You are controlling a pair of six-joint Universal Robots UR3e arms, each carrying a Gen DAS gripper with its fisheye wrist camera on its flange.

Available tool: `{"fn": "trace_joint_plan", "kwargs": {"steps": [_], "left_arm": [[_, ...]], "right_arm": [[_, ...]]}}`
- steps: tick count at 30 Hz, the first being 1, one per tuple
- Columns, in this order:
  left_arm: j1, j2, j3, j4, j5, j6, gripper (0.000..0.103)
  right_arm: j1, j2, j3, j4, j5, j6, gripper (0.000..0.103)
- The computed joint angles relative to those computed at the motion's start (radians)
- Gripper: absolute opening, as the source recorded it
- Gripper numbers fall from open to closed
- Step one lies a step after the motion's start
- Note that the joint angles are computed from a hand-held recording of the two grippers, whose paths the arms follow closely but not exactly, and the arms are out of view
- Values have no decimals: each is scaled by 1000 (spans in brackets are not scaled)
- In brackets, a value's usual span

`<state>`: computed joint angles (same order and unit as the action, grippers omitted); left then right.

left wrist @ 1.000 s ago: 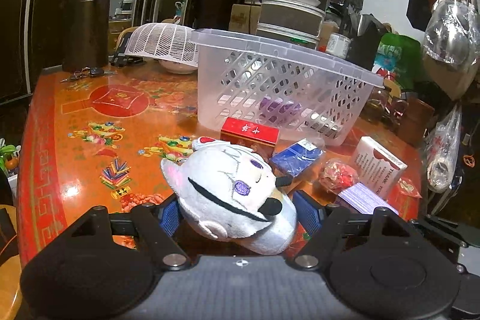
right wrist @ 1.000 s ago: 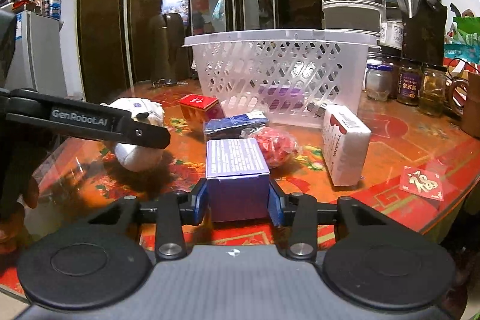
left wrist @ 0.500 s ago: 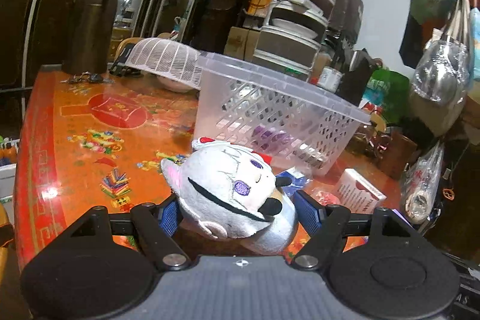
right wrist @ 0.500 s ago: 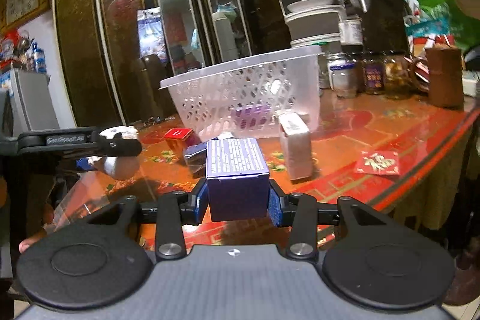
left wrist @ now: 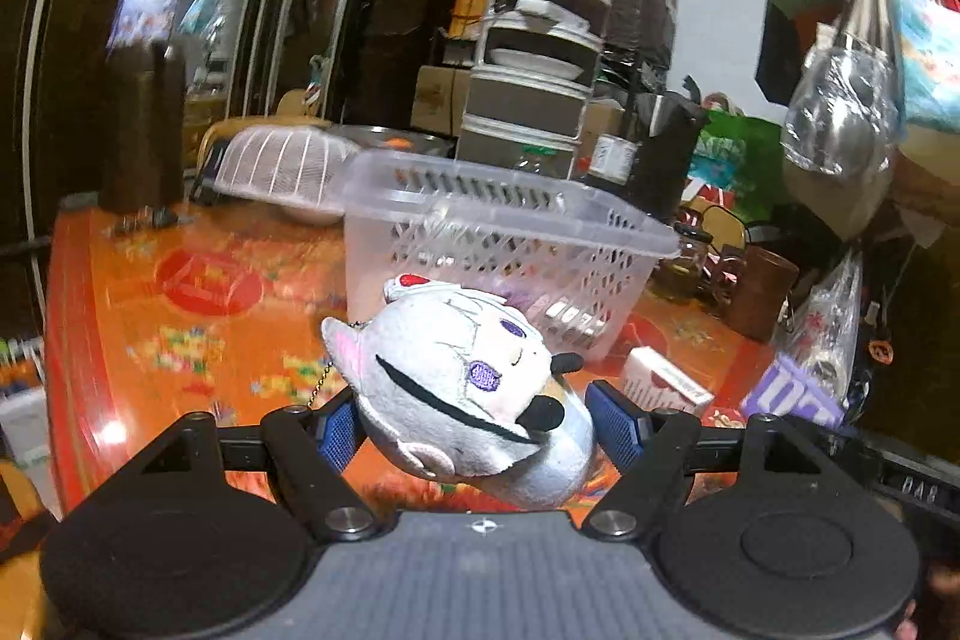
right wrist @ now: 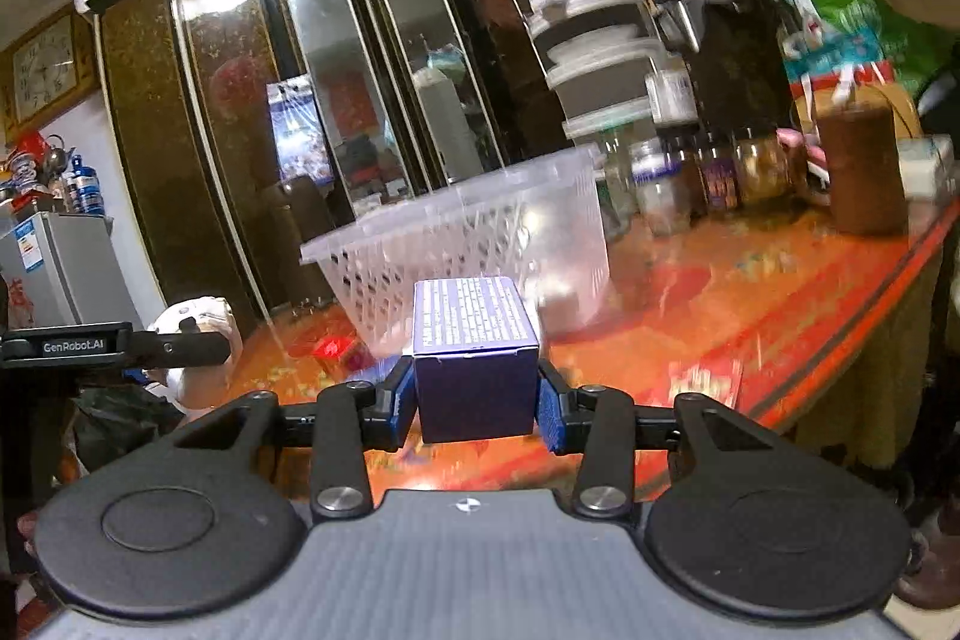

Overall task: Organize objects
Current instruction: 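Grasp the lavender box with the right tool while the left tool lifts the plush toy, then carry the plush toy and lavender box into the basket and open both tools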

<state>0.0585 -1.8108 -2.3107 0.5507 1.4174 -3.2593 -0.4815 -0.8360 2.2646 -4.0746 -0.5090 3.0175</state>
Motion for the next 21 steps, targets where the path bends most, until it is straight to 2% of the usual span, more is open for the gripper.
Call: {"fn": "trace_joint_plan", "kwargs": {"steps": [5,10,17,19,21], "left_arm": [[17,114,79,-147,-11,19,79],[27,139,168,-238,-11,33,79],[56,61,383,-410,-105,58,79],[43,10,501,-484,-93,77,79],[23,-55,645,-575,-63,87,79]], "right_arm": [[-10,-108,-55,68,2,23,44],[31,-194,-123,222,-53,-2,44],[132,-250,-324,481,-121,-13,44],[167,-259,-422,615,-134,-33,44],[222,-241,-566,752,-198,-50,44]]}}
